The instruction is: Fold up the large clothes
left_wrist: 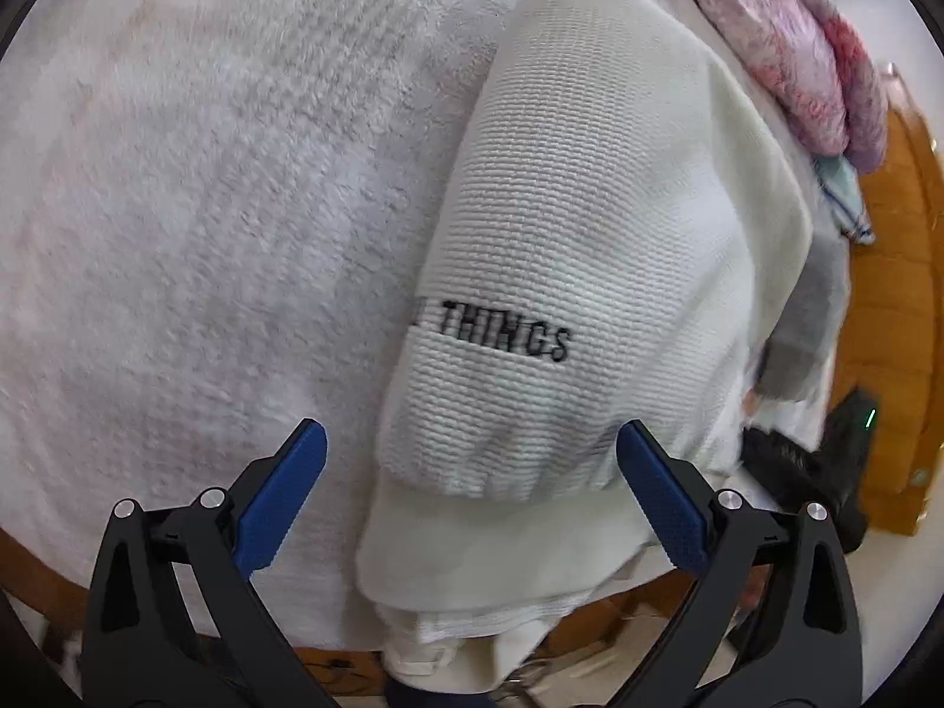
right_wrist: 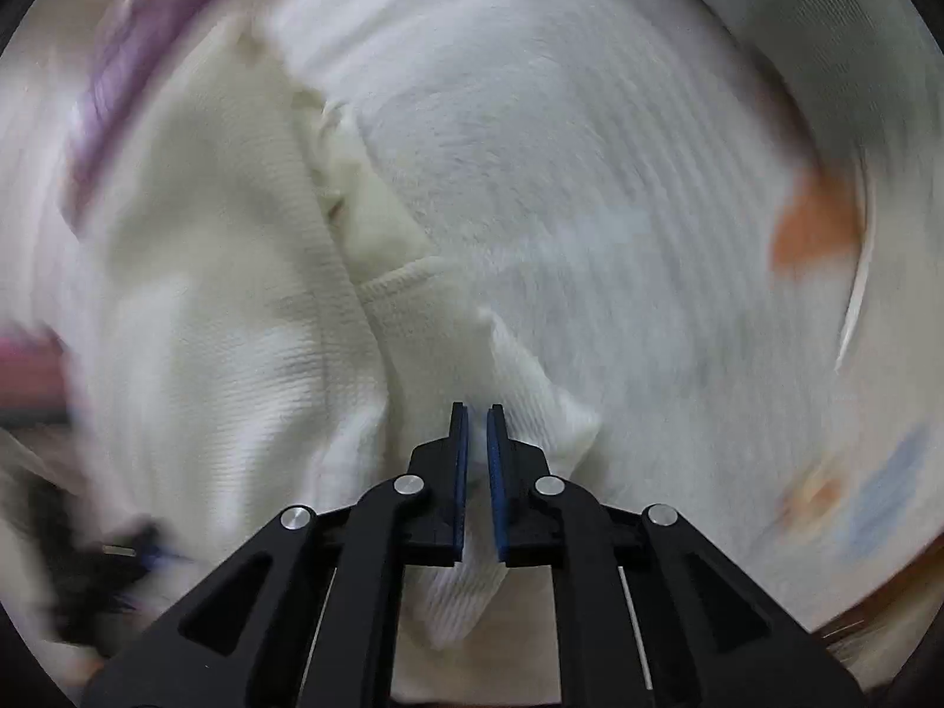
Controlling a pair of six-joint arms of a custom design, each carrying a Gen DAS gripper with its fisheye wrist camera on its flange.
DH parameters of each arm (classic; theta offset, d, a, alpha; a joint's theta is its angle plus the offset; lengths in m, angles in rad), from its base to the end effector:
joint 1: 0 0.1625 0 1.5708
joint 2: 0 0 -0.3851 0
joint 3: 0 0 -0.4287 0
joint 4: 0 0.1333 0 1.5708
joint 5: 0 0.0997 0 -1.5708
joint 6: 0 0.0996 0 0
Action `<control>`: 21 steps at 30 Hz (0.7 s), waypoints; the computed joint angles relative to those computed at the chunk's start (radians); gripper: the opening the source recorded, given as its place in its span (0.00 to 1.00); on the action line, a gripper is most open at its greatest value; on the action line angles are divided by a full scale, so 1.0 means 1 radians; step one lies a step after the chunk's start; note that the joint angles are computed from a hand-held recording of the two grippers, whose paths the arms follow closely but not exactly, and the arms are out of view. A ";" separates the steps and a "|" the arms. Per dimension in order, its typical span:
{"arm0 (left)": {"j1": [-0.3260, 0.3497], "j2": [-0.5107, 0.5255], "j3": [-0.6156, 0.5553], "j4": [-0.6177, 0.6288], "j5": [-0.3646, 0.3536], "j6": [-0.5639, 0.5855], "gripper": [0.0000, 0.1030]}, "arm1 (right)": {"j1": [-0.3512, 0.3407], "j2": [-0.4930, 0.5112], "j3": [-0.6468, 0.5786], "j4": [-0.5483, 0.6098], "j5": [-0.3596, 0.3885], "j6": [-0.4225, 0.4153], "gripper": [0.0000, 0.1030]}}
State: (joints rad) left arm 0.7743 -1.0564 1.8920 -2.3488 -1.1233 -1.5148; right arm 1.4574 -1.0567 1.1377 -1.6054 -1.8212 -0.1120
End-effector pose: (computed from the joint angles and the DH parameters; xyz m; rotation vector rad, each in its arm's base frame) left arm -0.2851 -0.5256 0.0844 -0.9863 2.6804 -0.5615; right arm 0.0274 -0.7195 0.3621 0.0064 -2.8961 -0.1078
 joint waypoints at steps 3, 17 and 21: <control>0.003 -0.011 0.028 -0.059 -0.004 0.019 0.95 | -0.045 -0.062 0.027 0.000 0.157 0.071 0.60; 0.073 0.076 -0.005 -0.155 -0.089 0.019 0.96 | -0.067 -0.053 0.108 0.085 0.223 0.020 0.79; 0.083 0.080 0.008 -0.204 -0.099 0.019 0.96 | -0.089 -0.041 0.080 0.120 0.282 0.001 0.78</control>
